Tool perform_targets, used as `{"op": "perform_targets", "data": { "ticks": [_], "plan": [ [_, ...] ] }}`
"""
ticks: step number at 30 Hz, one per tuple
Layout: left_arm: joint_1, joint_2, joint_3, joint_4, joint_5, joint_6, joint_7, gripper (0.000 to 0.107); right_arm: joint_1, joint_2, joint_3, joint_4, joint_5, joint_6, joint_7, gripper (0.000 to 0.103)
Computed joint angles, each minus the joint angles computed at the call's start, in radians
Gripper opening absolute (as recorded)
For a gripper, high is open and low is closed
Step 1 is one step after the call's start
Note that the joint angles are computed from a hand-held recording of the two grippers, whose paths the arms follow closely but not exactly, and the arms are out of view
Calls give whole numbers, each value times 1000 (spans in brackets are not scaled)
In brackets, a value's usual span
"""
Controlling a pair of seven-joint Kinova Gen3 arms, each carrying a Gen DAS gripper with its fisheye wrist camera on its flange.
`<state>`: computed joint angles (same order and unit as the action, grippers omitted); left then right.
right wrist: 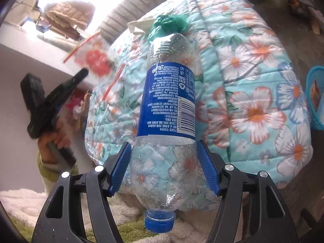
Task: Collect trash
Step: 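Grasp the red-printed bread bag with the left tool while the right tool holds the bottle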
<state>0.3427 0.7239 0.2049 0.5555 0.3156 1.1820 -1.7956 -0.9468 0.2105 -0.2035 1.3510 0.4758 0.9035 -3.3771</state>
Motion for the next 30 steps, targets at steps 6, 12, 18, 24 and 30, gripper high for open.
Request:
{"op": "perform_targets", "data": {
  "ticks": [6, 12, 18, 24, 30],
  "plan": [
    [-73, -25, 59, 67, 128, 75, -1, 2, -22, -11, 2, 34, 64, 1, -113, 63],
    [-38, -51, 39, 142, 111, 21, -19, 2, -26, 4, 3, 23, 73, 37, -157, 64],
    [18, -66, 26, 173, 53, -23, -57, 2, -33, 23, 10, 4, 109, 59, -172, 64],
    [82, -84, 6, 227, -25, -90, -89, 2, -34, 79, 24, -89, 68, 125, -71, 65],
    [106, -90, 5, 255, -64, -127, -98, 2, -51, 134, 56, -175, 24, 193, 4, 65]
  ]
}}
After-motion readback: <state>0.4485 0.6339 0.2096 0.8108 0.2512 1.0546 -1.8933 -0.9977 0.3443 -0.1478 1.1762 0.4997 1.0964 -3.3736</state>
